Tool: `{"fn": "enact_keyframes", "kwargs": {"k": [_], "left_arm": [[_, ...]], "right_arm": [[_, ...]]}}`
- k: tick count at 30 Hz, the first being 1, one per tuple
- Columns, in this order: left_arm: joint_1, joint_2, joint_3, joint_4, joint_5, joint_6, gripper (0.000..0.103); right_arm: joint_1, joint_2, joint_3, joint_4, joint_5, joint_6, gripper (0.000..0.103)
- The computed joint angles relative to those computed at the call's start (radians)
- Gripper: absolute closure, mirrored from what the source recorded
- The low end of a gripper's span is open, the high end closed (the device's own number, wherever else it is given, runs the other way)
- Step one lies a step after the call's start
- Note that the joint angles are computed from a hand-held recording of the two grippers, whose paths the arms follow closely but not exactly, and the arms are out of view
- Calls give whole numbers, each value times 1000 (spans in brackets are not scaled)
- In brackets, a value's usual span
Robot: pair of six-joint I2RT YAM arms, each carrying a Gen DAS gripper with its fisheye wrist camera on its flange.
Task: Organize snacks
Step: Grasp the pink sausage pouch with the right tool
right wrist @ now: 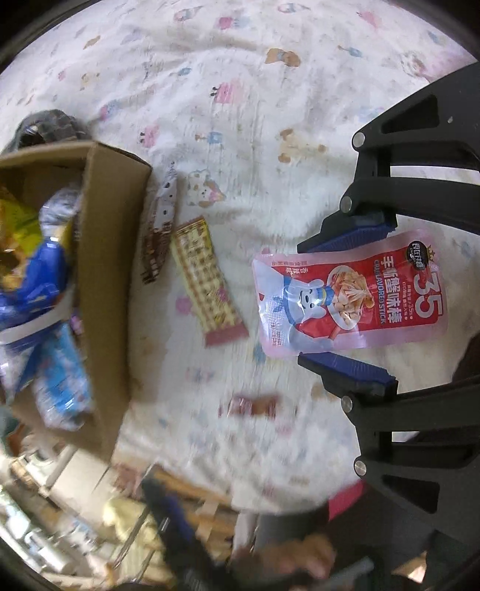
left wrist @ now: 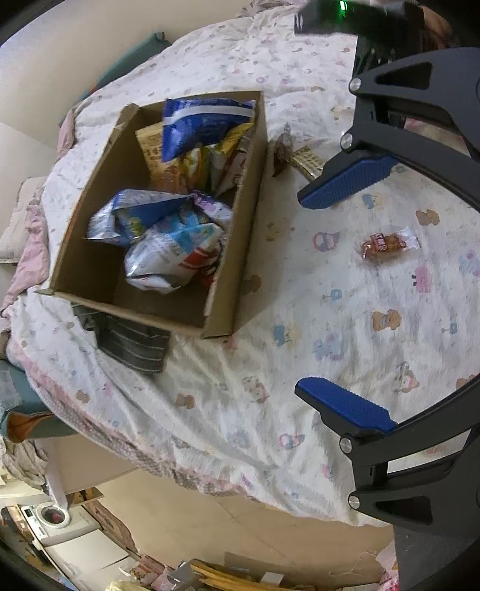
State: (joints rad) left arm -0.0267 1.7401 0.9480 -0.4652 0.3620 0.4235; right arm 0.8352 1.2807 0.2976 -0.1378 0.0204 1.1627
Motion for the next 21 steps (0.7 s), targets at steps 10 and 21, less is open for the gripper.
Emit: {"fn": "enact_keyframes", "kwargs": {"k": [10, 21], "left_arm": [[-36, 47, -66, -8, -44, -25, 12], [-191, 108, -147, 33, -165, -12, 54]], "right_arm": [[119, -388, -30, -246, 233, 159, 49], [105, -313, -27, -235, 289, 206, 49]]}}
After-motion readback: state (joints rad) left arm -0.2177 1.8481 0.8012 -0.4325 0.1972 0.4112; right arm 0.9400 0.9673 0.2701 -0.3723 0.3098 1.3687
